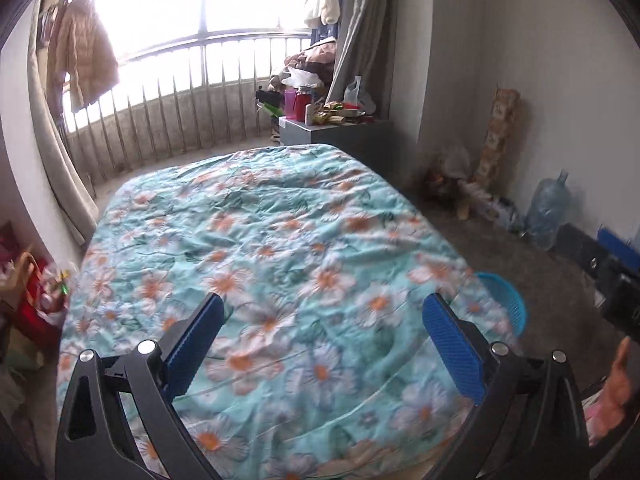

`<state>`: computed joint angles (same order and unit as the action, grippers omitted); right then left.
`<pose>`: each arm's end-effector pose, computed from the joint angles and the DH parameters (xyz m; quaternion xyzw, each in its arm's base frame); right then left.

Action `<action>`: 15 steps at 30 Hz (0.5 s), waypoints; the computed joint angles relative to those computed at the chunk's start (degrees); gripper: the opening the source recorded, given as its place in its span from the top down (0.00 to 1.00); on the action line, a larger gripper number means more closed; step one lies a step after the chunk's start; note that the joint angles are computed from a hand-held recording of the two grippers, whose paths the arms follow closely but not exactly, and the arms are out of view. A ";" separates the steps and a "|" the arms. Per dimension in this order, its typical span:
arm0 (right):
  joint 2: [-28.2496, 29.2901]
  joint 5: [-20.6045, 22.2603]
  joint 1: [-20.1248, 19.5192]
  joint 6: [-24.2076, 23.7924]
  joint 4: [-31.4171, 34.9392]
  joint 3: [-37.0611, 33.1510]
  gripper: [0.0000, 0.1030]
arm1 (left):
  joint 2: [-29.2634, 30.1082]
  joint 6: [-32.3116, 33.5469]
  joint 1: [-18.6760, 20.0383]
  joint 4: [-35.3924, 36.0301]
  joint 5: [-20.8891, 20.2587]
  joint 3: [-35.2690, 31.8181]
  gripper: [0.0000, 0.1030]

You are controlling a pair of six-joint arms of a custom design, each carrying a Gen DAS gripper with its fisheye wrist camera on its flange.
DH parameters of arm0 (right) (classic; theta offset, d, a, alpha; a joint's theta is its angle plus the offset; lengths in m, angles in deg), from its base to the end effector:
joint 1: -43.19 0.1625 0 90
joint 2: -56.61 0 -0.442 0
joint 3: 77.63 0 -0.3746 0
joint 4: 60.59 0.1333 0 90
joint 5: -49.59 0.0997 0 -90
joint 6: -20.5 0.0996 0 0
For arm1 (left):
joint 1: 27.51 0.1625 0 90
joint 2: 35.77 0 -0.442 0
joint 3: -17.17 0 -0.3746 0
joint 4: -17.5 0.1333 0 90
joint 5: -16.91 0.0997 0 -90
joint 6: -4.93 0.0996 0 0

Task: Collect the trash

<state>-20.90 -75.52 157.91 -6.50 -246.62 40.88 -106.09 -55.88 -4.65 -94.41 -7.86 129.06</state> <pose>0.2791 -0.4244 0.3833 0.2434 -0.8217 0.4351 0.2762 -0.3821 -0.4039 0.2573 0.1377 0.8236 -0.4141 0.3622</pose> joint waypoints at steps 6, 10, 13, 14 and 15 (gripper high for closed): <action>-0.11 -5.89 1.27 -1.71 0.45 1.98 0.08 | 1.55 3.80 -0.02 1.63 -1.59 0.00 0.05; -0.85 -7.76 0.90 0.73 3.82 2.57 0.08 | 2.21 4.32 -0.05 -5.26 -4.79 0.88 0.05; -1.24 -10.15 0.60 2.09 5.49 2.63 0.08 | 2.63 2.79 0.11 -7.37 -6.42 0.64 0.05; -1.78 -10.21 0.31 3.27 7.08 2.55 0.08 | 2.75 1.82 0.10 -7.18 -6.50 0.45 0.05; -2.44 -10.10 -0.06 4.78 9.06 2.42 0.08 | 2.88 0.61 0.07 -6.69 -6.33 0.26 0.05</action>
<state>-23.34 -85.61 157.86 -1.73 -237.56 43.30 -103.21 -55.27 -4.58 -101.10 -14.19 129.32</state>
